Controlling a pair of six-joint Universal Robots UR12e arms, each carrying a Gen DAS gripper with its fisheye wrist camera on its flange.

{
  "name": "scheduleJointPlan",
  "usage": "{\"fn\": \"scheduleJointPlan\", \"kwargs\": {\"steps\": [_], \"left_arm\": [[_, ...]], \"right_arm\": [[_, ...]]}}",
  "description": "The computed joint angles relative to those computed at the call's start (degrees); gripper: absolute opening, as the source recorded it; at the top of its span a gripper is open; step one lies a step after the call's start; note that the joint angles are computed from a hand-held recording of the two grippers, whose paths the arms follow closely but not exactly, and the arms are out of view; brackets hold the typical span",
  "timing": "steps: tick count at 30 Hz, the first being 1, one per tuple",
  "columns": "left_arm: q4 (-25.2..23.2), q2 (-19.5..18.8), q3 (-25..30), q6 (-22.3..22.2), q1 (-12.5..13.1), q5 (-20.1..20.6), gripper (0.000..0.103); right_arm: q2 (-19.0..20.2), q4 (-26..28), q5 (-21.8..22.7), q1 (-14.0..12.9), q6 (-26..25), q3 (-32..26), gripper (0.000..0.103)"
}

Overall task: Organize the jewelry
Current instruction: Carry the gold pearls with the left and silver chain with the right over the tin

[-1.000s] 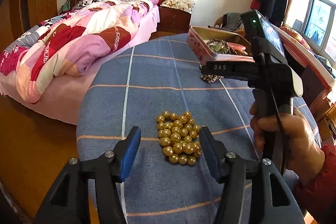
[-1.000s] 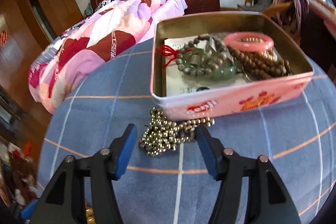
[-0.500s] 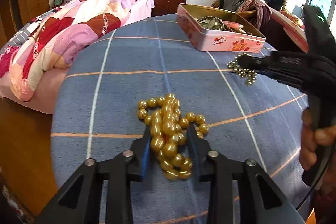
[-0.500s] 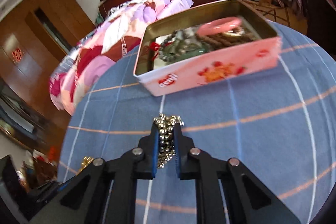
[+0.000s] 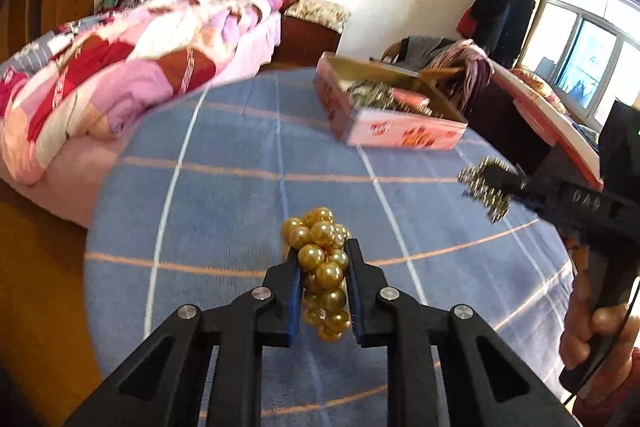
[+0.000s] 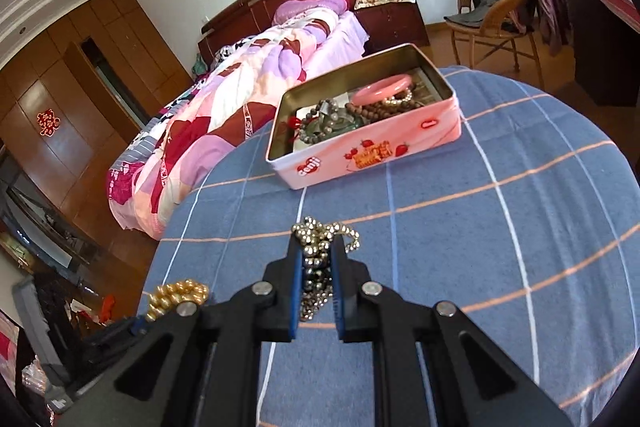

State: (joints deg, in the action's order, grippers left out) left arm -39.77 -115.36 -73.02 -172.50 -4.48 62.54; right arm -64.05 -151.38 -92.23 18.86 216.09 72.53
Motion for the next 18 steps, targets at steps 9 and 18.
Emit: {"fn": "scheduleJointPlan", "kwargs": {"steps": [9, 18], "left_arm": [[3.6, 0.7, 0.3, 1.3, -0.4, -1.9, 0.017], [5.1, 0.8, 0.3, 2.2, -0.3, -5.9, 0.017]], "right_arm": [[-1.9, -2.8, -3.2, 0.2, 0.0, 2.0, 0.016], [-2.3, -2.4, -9.6, 1.1, -0.9, 2.1, 0.016]]}}
